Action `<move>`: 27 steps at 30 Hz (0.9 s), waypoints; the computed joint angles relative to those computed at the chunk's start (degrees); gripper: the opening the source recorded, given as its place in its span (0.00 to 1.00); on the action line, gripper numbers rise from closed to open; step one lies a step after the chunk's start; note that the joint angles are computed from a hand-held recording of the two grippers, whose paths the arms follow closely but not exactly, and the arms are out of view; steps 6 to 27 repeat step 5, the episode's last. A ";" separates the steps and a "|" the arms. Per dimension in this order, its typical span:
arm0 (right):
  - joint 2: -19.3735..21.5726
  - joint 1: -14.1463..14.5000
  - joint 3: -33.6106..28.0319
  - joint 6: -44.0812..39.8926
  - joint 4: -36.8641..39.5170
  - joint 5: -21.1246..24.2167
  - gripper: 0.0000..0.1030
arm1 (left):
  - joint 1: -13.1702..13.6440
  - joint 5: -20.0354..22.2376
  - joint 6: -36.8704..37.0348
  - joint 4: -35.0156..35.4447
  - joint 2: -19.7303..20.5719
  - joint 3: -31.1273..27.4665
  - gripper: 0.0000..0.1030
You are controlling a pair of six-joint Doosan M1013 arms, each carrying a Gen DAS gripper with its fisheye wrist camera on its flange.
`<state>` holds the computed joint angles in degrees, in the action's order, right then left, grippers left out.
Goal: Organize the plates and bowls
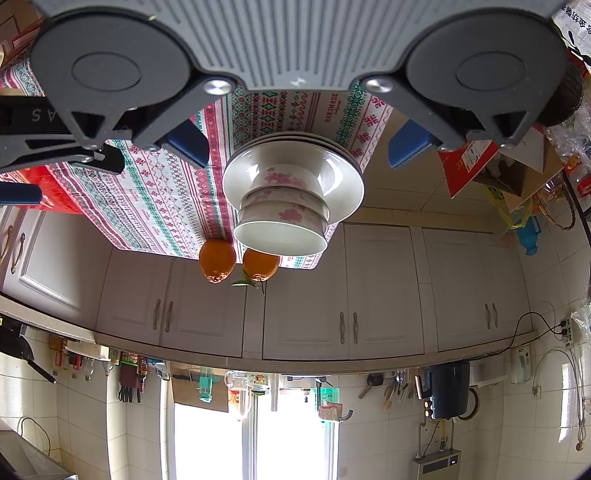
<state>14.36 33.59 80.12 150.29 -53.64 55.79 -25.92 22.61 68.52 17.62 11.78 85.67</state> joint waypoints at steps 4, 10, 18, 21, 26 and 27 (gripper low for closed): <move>-0.04 -0.03 0.01 -0.04 0.09 -0.05 1.00 | -0.03 0.05 0.03 -0.01 0.01 -0.03 0.99; -0.04 -0.03 0.01 -0.04 0.09 -0.05 1.00 | -0.03 0.11 0.02 0.09 0.02 -0.05 0.99; -0.04 -0.03 0.01 -0.04 0.09 -0.05 1.00 | -0.03 0.11 0.02 0.09 0.02 -0.05 0.99; -0.04 -0.03 0.01 -0.04 0.09 -0.05 1.00 | -0.03 0.11 0.02 0.09 0.02 -0.05 0.99; -0.04 -0.03 0.01 -0.04 0.09 -0.05 1.00 | -0.03 0.11 0.02 0.09 0.02 -0.05 0.99; -0.04 -0.03 0.01 -0.04 0.09 -0.05 1.00 | -0.03 0.11 0.02 0.09 0.02 -0.05 0.99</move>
